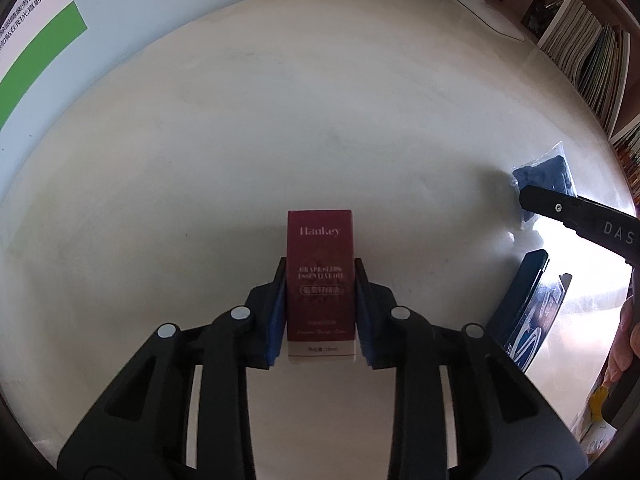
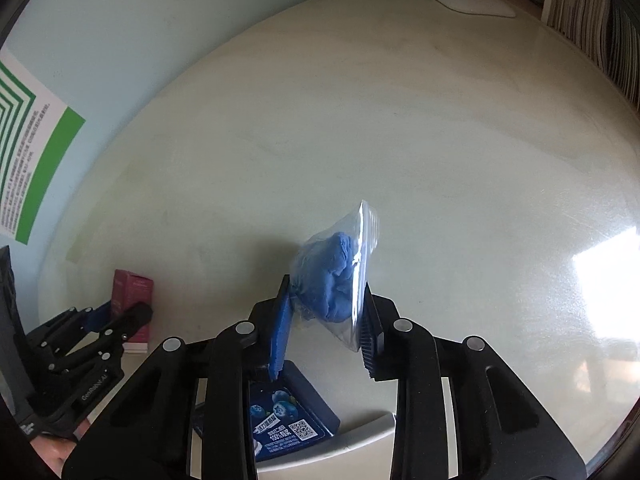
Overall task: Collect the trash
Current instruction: 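Carry the red box and glove bag over the teal wastebasket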
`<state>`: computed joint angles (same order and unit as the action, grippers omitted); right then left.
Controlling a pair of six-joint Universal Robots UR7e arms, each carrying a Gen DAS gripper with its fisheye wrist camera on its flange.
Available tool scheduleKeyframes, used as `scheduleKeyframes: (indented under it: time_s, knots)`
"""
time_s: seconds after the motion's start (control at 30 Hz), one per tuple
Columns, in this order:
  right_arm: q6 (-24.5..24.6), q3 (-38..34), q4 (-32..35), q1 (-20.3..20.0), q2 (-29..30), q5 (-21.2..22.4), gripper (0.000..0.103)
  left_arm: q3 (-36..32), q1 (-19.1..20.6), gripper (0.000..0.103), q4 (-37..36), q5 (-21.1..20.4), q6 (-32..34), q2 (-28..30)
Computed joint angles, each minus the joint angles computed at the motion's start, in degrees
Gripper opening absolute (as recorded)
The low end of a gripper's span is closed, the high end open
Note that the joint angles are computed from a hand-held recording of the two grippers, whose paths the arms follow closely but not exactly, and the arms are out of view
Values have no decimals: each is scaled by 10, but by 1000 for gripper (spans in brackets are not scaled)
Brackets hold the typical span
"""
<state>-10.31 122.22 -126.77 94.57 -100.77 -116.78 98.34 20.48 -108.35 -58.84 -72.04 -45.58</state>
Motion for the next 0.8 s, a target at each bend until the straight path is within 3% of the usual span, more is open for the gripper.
scheduleKeyframes:
  time_s: [0.37, 0.8]
  knots:
    - [-6, -6, 22, -29, -48, 53, 23, 2, -13, 27, 6, 8, 16, -15]
    - [-10, 13, 60, -66, -156, 68, 23, 9, -58, 27, 20, 11, 28, -35]
